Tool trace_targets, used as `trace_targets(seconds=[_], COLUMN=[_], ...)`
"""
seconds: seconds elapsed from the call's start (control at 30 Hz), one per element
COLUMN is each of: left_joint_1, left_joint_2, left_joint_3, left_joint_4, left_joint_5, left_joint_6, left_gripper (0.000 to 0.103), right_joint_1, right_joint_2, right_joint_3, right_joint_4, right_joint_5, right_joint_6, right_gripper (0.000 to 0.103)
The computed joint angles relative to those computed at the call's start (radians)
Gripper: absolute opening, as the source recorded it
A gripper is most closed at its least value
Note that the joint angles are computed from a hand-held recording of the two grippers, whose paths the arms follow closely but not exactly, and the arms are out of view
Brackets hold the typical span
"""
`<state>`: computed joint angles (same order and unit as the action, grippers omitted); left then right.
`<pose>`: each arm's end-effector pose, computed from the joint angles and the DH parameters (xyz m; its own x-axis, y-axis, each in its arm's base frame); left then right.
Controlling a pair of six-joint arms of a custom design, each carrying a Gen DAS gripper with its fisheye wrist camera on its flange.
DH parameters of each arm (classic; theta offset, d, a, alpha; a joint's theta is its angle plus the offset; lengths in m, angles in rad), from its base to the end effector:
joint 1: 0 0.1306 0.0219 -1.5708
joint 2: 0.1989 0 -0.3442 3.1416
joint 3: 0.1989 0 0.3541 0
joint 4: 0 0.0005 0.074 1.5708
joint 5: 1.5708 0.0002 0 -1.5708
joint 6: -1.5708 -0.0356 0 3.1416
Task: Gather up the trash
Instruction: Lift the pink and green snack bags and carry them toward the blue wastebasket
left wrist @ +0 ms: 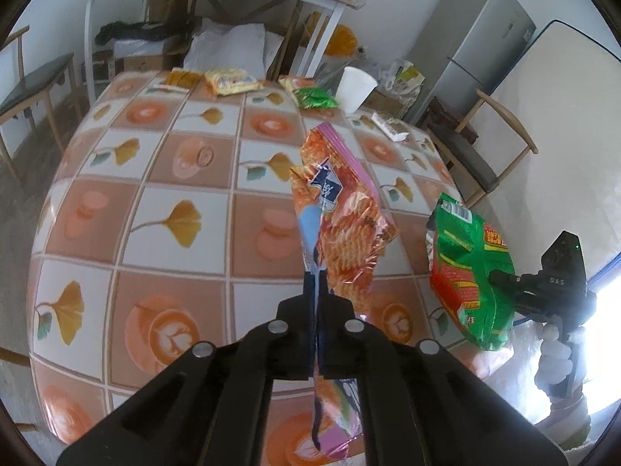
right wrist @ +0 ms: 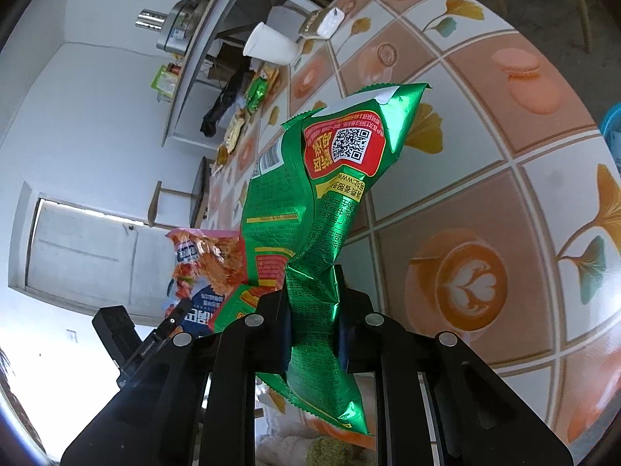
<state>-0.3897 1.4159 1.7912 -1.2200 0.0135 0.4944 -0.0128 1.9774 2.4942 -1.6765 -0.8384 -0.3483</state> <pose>0.4058 -0.1677 0.5222 -0.7931 -0.1872 -0.5797 0.0135 0.9460 -0.3239 0.5649 0.0187 0.4988 -0.9601 0.2405 -0.1430 0.0416 0.6280 0.7771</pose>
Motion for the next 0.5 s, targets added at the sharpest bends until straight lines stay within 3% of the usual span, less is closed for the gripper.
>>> trace_targets(seconds=[0.5], left_joint_1=[-0.044], left_joint_2=[0.052], left_joint_3=[0.116], left_joint_4=[-0.002], left_joint_5=[-0.06], left_joint_6=[-0.06], left_gripper=[0.0], right_joint_1=[-0.031], right_joint_2=[-0.084], right_joint_3=[-0.118], right_joint_4=[0.071], right_joint_5=[-0.011], right_joint_6=[-0.012], right_gripper=[0.016])
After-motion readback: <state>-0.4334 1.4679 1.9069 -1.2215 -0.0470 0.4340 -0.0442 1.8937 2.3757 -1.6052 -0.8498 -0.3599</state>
